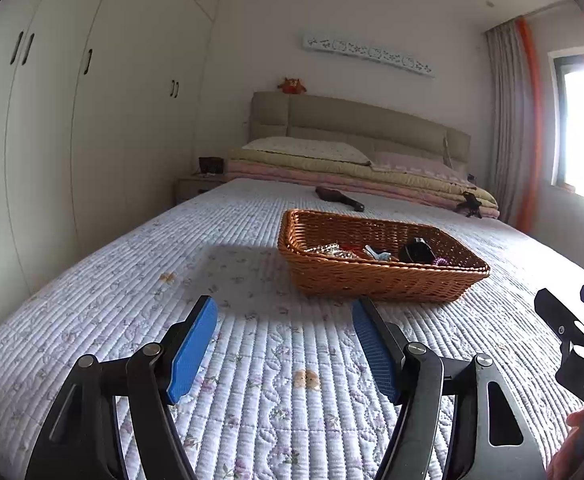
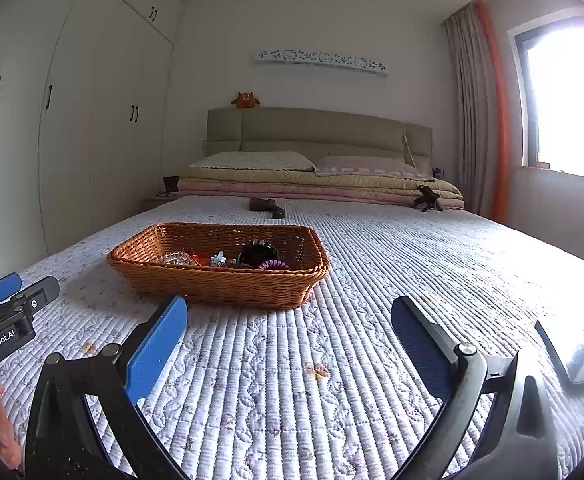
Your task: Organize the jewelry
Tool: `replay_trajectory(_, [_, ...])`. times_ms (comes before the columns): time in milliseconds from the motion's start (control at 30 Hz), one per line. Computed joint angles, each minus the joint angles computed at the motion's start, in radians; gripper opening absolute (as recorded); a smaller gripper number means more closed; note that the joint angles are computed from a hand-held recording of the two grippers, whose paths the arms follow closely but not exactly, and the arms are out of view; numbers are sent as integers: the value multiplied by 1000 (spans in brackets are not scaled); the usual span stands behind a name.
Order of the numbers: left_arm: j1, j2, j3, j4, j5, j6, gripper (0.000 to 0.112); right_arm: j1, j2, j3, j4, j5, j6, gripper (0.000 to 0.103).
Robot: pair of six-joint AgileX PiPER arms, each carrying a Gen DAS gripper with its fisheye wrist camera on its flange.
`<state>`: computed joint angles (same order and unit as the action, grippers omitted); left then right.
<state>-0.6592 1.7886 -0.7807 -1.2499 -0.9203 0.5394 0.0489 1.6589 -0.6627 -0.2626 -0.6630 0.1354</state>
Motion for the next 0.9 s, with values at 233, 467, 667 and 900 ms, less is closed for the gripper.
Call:
replay_trajectory(233, [-28, 12, -10, -26, -40, 31, 77, 10, 4, -3, 21, 2, -27, 103])
replay_trajectory(467, [-44, 21, -22, -42, -55, 50, 78, 9, 4, -4, 18, 4, -21, 103])
replay_trajectory(667, [-46, 21, -23, -43, -55, 52, 78, 11, 4, -5, 23, 6, -22, 103])
replay_trajectory(900, [-40, 18, -19, -36, -44, 46, 78, 10, 14, -17, 36, 18, -16, 103])
